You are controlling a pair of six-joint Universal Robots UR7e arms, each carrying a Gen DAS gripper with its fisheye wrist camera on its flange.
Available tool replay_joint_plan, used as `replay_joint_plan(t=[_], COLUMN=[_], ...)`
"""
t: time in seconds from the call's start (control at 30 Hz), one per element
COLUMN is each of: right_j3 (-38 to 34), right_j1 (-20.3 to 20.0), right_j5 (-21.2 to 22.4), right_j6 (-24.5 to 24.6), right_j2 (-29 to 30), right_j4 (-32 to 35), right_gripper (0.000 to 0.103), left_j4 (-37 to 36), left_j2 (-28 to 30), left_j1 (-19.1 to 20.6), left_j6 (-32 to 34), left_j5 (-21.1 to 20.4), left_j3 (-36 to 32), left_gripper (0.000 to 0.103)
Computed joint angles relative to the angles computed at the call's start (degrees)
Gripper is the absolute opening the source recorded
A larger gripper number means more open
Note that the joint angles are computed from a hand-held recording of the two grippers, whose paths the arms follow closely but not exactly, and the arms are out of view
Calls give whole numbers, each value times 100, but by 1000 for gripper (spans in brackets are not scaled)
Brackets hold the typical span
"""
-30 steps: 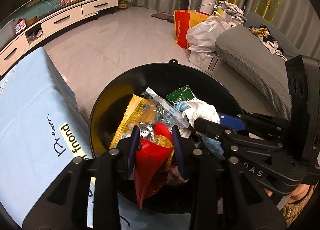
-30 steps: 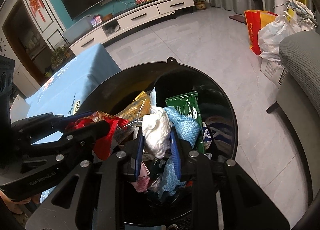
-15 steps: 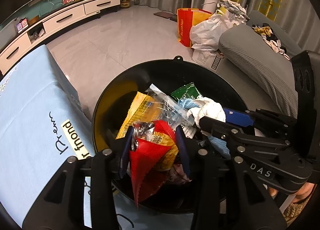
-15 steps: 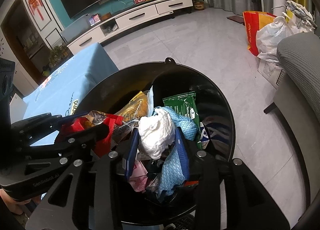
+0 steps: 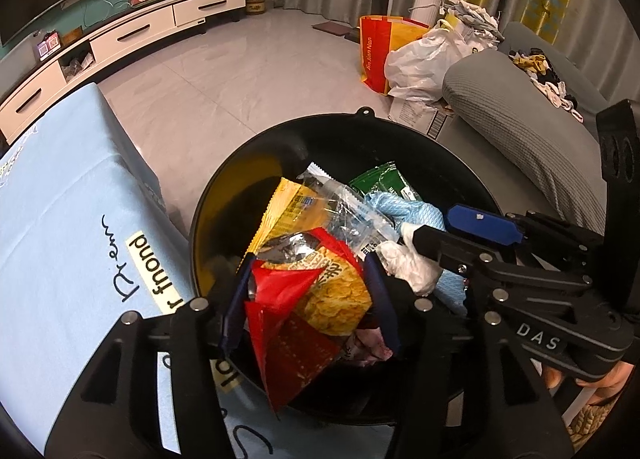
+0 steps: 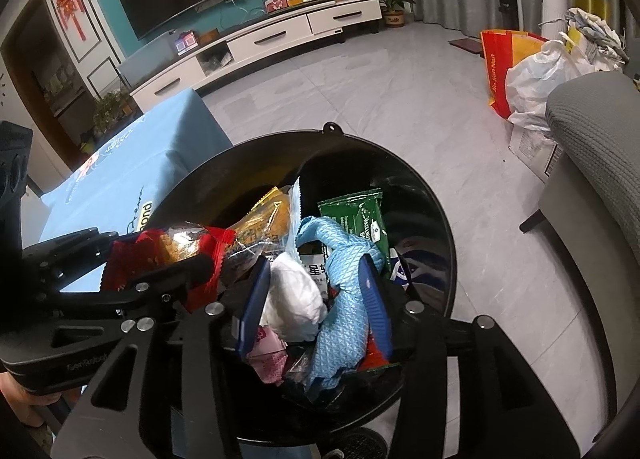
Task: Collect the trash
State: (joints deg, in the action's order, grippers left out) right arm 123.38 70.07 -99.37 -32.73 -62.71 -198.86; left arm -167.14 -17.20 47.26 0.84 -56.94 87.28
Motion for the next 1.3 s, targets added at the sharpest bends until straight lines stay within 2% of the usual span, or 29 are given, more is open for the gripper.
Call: replay_joint_plan(t=[0.13,0.2,0.27,0.43,0.53,0.63,0.73,0.8,0.93,1.07,1.2,1.23,1.3], right_j3=[44,70,93,183,258,339,439,564,822,1050,1271,1316,1399], right_j1=[-11,-19,-21,-34,-33,-32,-9,16,86,170,333,412,659], right_j5=[20,29,12,51,54,61,21,10,-90,-123,-46,-50,-310], right_j6=[-9,5,16,53,63,100,131,155,381,713,885,913,917], right_j2=[-53,-77,-80,-152,-216,-294,-378,-484,-763,-1167,-1676,-1825,-1979], right_j4=[-63,-93,-169,-230,-299,-351,-418,-497,-611,-226,412,625,725], right_gripper=[49,50,57,58,63,66,72,76,99,100,100,100,100], left_j4=[-25,-65,-117,-168,-246,-307,-401,-406,-459,-330,39,189,116], left_j2=[-4,-17,-42,-99,-145,-196,-299,-431,-812,-1266,-1705,-1857,-2107], left_j1=[-21,-30,-45,-72,-102,-143,-199,-249,-406,-593,-925,-1018,-1127], left_j6=[-10,0,9,1,-8,-19,-50,-156,-541,-1178,-1939,-2122,-2280], left_j5=[24,28,39,82,92,114,170,203,410,654,1252,1317,1196], left_j3=[13,32,62,109,187,267,410,560,1019,1498,1941,2073,2330], left_gripper=[58,64,67,71,77,88,91,99,100,100,100,100,100])
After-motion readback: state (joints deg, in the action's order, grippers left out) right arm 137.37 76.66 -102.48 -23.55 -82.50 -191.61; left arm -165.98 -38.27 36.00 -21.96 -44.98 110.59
